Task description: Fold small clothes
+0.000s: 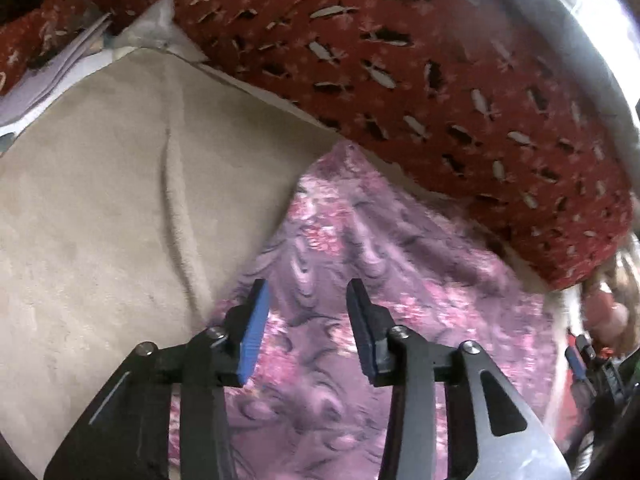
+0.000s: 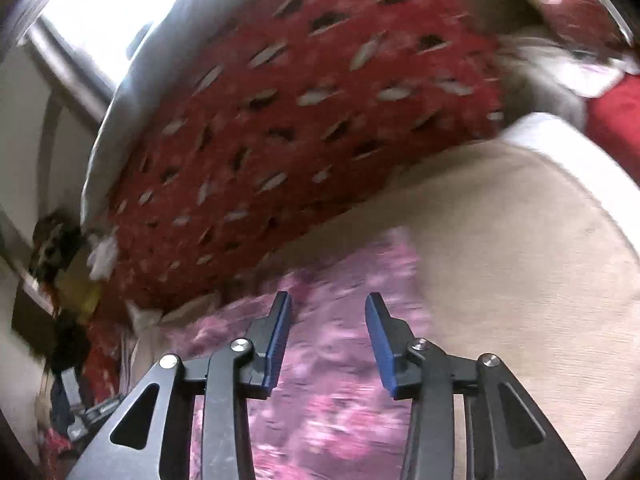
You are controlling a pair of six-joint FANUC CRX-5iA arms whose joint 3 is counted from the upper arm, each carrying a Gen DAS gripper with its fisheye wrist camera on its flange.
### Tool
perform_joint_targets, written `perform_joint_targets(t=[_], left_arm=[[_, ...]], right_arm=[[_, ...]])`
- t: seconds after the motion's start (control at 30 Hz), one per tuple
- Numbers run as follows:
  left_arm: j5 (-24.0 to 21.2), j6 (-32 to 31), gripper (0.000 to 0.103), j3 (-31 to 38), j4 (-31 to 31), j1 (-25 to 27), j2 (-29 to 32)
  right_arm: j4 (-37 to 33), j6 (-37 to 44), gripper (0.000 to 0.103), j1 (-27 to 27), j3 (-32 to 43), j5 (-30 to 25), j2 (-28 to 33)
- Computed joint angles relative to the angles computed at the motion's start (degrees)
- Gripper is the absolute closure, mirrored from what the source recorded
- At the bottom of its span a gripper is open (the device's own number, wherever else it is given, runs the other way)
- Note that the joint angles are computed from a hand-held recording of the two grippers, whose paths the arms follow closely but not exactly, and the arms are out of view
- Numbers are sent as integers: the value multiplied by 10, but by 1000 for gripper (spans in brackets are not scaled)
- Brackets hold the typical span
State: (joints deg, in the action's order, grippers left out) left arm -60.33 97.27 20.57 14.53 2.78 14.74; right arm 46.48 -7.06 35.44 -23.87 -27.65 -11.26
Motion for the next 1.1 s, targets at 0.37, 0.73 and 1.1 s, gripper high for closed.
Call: perform_joint_targets(t=[0.37, 0.73, 1.1], left_arm=[[-30, 7, 63, 33, -65, -24, 13], [-49, 45, 41, 69, -219, -92, 19], [-53, 30, 37, 64, -165, -67, 23]], right_arm=[[-47, 96, 56, 42, 60, -86, 61], [30, 172, 11, 125, 111, -280, 145], [-90, 253, 11, 98, 172, -266, 132]])
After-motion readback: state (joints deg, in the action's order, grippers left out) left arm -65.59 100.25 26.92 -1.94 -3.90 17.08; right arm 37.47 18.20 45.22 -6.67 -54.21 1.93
